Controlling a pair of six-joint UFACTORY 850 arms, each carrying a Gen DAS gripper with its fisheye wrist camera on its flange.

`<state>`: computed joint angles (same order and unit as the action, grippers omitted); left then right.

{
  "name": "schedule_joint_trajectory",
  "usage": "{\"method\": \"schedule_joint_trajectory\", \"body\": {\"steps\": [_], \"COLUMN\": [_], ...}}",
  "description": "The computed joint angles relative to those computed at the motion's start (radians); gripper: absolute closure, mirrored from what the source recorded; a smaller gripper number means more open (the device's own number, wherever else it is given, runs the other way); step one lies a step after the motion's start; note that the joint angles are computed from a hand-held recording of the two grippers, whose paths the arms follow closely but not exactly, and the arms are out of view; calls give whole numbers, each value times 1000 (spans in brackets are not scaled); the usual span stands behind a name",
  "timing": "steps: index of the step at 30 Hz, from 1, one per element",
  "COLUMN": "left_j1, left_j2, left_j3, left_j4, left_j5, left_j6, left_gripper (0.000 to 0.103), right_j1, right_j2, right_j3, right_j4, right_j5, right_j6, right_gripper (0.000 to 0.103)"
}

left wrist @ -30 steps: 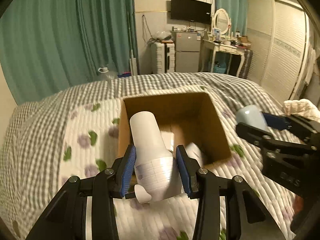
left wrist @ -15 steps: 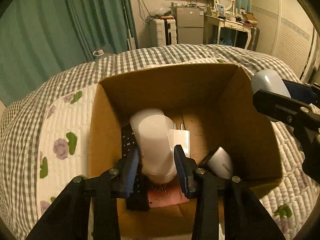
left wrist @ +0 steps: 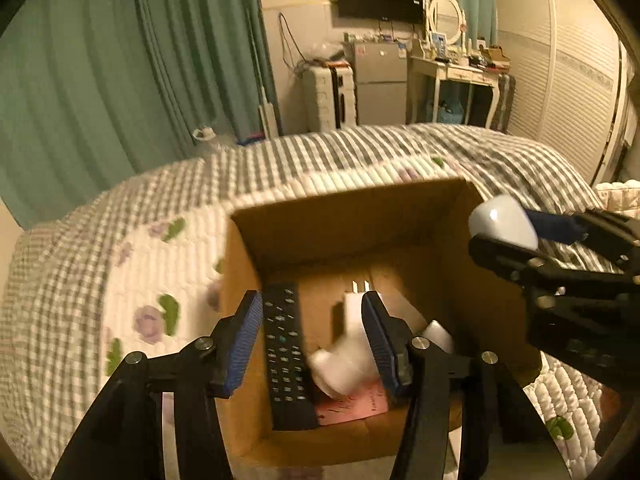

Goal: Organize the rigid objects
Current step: 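Place the white hair dryer and blue earbud case into the box, then grasp the red-capped spray bottle with right tool while left tool grasps white charger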

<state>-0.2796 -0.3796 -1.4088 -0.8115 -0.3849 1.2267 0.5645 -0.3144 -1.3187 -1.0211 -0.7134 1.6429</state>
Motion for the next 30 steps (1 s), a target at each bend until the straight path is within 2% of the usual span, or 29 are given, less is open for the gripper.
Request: {"method": "schedule_joint_trajectory", "body": {"steps": [3,10,11,12,15,17,19,22,25,29,30], "left_j1": [13,48,56,62,82,95,112,140,162,185,188], "left_j2": [11,15,21,26,60,88,121,171,207,228,226], "left_j3": [4,10,16,21,56,83,119,176,226,280,285], "left_j4": [-35,-98,-120,-130,-173,-190,-234,-295,-337,-388,-385], "left_j5": [18,-12,-24,-31,-44,-48,-50,-62,-54,-41,-42], "left_j6": [29,56,69,76,107,122,165,222,255,317,317], "left_gripper": [49,49,49,49,48,39,25,13,1,0,0], "right_j1": [-11,-15,-11,-2,35,60,84,141,179,221,225], "right_j2": [-24,-68,-66,-62,-33,-5,17,45,59,53,44], "right_j3": [-23,-59,-58,-54,-41,-29,-18,-1,15,40,43], "right_j4": [14,40,36,26,-7,-2,3,12,32,51,63], "right_j5": [9,23,22,12,-50,-80,-109,-187,-223,-241,-237], "right_j6": [-19,-25,-22,-12,23,34,42,57,70,118,123], "right_gripper": [53,53,48,37,34,33,29,25,21,7,7]}}
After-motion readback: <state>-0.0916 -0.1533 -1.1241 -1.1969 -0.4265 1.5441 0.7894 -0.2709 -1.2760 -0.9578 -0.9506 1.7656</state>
